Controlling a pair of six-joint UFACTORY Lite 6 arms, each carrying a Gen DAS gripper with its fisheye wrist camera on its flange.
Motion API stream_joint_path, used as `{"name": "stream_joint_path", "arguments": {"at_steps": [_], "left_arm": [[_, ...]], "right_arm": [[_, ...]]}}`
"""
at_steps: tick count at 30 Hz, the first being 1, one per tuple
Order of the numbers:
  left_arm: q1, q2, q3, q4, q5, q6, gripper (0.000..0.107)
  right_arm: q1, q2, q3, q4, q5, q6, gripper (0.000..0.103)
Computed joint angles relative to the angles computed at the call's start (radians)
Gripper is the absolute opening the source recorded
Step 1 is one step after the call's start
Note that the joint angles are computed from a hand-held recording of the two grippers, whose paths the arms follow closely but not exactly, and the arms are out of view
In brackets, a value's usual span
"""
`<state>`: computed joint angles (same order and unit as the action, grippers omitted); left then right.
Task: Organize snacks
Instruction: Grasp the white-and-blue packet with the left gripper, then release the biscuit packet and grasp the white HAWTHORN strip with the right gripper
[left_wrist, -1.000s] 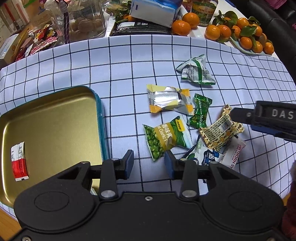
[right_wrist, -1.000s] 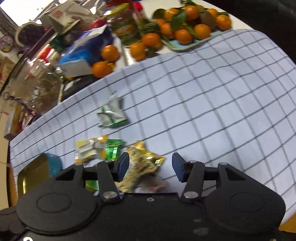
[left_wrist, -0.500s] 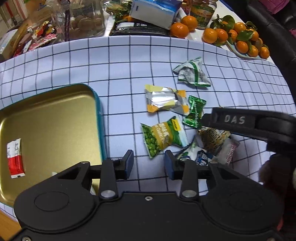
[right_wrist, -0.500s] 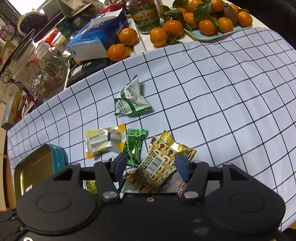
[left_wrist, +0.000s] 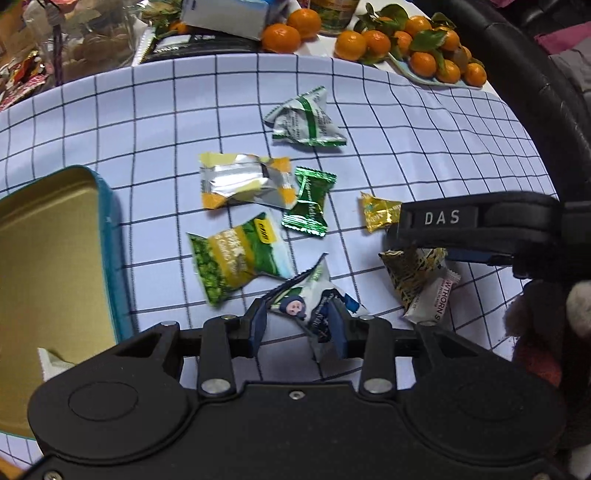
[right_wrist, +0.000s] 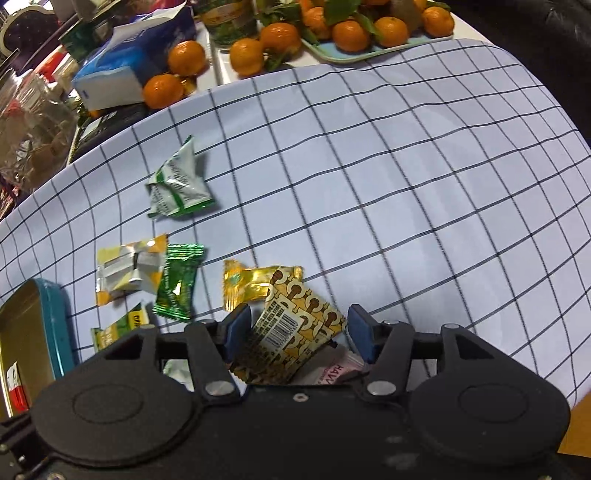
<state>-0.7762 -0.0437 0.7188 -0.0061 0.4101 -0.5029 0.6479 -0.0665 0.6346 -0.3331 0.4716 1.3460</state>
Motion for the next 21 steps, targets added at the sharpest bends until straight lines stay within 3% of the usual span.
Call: {"name": "stream_joint_path", "arguments": {"at_steps": [1,7,17,21], "left_arm": [[-0.004,0.009,-0.001,-0.004,-0.016,-0.001,0.054],[-0.04,0.059,0.015,0.128,-0.057,-0.163,0.061],[-0.075,0.125,0.048,0.218,-0.056,-0.262,0.062],[-0.121,0.141,0.06,0.342,-0.035,-0.381,0.062]], "right_arm": [[-0.006,-0.009,-0.009,0.006,-0.003,-0.009,0.058],[-0.03,-0.05,-0.044,0.032,-0.004,-0.055,0.057],[-0.094,-0.166,-0.141,0.005,0.028,-0.078,0.057],[-0.136,-0.219,-0.185,0.002,0.032,-0.103,0.058]]}}
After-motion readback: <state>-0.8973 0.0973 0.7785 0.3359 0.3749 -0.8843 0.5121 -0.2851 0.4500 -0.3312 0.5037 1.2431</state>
